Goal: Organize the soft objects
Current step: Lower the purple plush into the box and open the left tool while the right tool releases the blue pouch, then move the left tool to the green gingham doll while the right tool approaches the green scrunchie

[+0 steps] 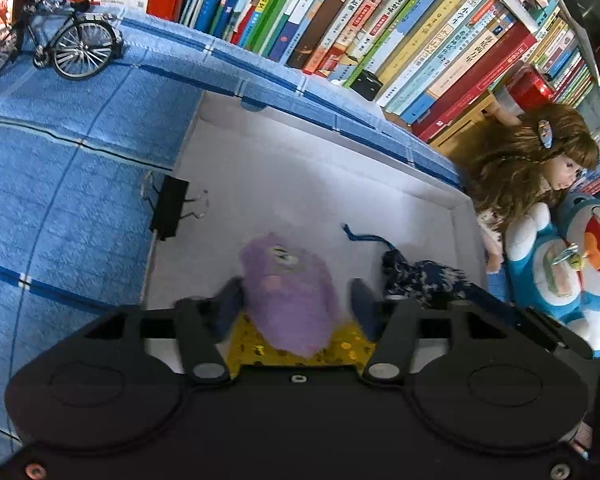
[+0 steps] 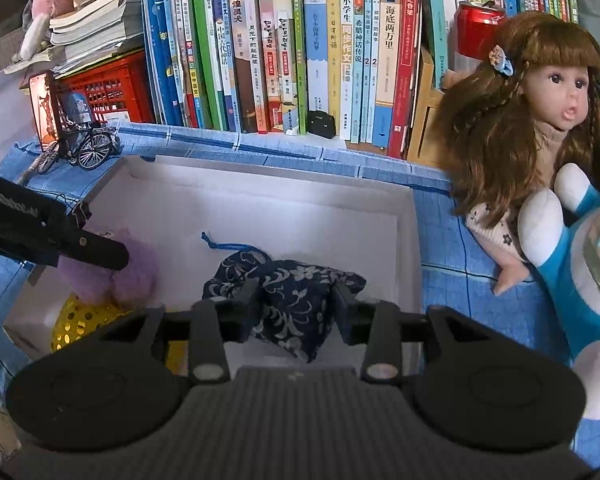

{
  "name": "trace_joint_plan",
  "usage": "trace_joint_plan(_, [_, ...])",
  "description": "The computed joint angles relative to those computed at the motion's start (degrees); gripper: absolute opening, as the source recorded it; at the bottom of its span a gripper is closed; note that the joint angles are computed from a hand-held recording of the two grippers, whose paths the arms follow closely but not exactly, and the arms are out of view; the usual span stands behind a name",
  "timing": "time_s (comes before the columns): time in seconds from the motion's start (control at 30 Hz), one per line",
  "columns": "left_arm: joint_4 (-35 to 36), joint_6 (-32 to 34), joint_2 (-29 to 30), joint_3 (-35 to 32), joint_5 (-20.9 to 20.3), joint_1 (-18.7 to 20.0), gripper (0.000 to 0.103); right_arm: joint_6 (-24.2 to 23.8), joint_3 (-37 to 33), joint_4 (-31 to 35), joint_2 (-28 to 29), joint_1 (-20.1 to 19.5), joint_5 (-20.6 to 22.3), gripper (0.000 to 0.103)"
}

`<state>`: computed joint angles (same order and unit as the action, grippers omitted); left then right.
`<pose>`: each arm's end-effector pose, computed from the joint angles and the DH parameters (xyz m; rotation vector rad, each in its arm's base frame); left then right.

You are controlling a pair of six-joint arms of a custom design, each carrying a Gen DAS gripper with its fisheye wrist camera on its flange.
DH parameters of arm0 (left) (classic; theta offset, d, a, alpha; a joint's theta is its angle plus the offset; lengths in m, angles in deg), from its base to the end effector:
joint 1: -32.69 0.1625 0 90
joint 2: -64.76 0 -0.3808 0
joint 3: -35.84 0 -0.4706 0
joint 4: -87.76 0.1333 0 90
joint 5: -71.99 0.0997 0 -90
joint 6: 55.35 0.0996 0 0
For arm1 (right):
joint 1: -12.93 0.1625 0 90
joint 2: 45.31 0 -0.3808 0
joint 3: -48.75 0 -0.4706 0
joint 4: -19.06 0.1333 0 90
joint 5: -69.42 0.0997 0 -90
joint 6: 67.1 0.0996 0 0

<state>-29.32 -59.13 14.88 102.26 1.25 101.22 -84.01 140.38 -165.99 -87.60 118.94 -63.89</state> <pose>-0.1425 -0.8162 0.2455 0.3917 2.8051 -0.3599 0.2582 -0.6644 0.0825 0.2735 -2.2404 0.9313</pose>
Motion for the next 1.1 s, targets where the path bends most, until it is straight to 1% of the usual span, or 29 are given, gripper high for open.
trace_joint_plan(0.07, [-0.47,-0.14,-0.41,0.38,-0.82,0.02,0.078,-0.24,0.1,-0.31,-0.06,0.09,0.09,0.064])
trace_joint_plan(0.27, [-0.4,-0.26,-1.49,1.04,-1.18,-0.36,0.078,-1.17,0.5,-1.38,-0.41,0.79,0.17,0.072])
trace_joint_plan(0.4, [-0.63,0.86,-3.14,2.46,-2.24,-0.76,0.078,-1.78,1.29,-2.61,-1.06,1.53,0.57,0.074])
trace_joint_plan(0.57, [-2.1,3.79,-6.38,5.9,-2.29,-1.76,0.078,-2.83,3.05,-5.26,-2.45,2.73,1.03,0.075])
trace_joint_plan(0.77, [-4.2,7.32,-11.5,11.07,-2.91,-3.07,0.078,-4.47,6.62,-9.45,-5.12,4.64,1.7,0.077])
trace_joint_plan(0.93, [-7.06,10.82,-17.01,16.61,-4.03,-4.18,0.079,-6.85,10.35,-13.86,-7.24,6.7,1.55,0.078])
trace_joint_plan(1.03, [-9.28,13.41,-20.39,20.04,-4.49,-4.8,0.081,-8.23,12.43,-16.33,-8.14,8.04,0.94,0.079])
trace_joint_plan(1.1, [-10.32,15.25,-22.92,22.51,-4.55,-5.29,0.082,-8.92,14.25,-17.47,-9.18,8.8,1.47,0.079])
